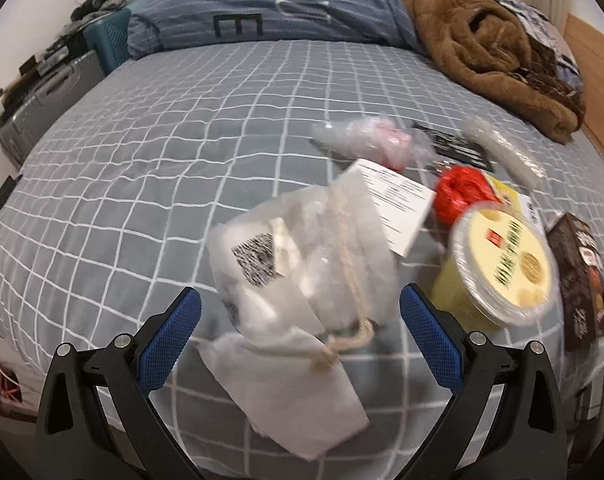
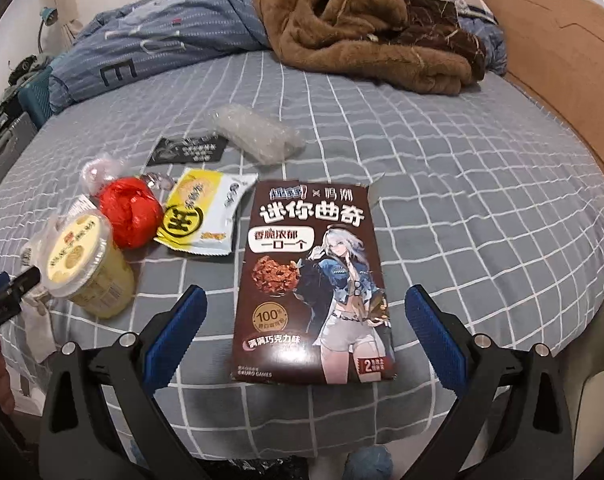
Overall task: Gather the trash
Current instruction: 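Grasp the white QR-code bag with the left tool while the right tool grasps the brown cookie box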
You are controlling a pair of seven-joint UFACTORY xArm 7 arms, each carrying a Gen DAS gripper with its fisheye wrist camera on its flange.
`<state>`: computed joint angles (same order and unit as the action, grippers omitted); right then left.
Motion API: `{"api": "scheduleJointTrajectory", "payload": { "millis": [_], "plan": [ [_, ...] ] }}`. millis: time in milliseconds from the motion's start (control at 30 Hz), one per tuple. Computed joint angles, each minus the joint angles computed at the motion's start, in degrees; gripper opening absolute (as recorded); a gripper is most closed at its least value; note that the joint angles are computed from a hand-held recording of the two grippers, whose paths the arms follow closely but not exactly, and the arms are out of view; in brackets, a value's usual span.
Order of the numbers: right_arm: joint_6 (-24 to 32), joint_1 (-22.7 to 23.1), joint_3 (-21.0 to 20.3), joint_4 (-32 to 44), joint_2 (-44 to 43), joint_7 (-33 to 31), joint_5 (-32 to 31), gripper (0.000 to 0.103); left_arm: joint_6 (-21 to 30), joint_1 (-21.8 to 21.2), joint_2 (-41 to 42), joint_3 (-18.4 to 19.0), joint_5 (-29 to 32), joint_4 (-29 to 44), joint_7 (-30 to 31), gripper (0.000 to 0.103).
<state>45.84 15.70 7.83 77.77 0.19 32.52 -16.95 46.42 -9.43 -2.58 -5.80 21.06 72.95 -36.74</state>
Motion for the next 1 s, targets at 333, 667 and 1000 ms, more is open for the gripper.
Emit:
{"api": "scheduleJointTrajectory", "payload": {
  "millis": [333,667,1000],
  "plan": [
    [1.33,0.89,-0.58,2.77,3.92,-0.48,0.33,0.095,0.66,0.66,3.53,1.50,-4.34,1.98,2.96,0.087],
    [6.06,2.27,-1.54,4.92,6.27,2.32,-5.04,0.095,2.56,0.48,5.38,2.05,-4.79,4.20,4.30,0.059],
    [4.45,0.55,-1.78,4.04,5.39,0.21,0.01,0.095,-0.49,1.01,3.44,2.13,-6.72,2.32,4.45,0.050]
  ]
}}
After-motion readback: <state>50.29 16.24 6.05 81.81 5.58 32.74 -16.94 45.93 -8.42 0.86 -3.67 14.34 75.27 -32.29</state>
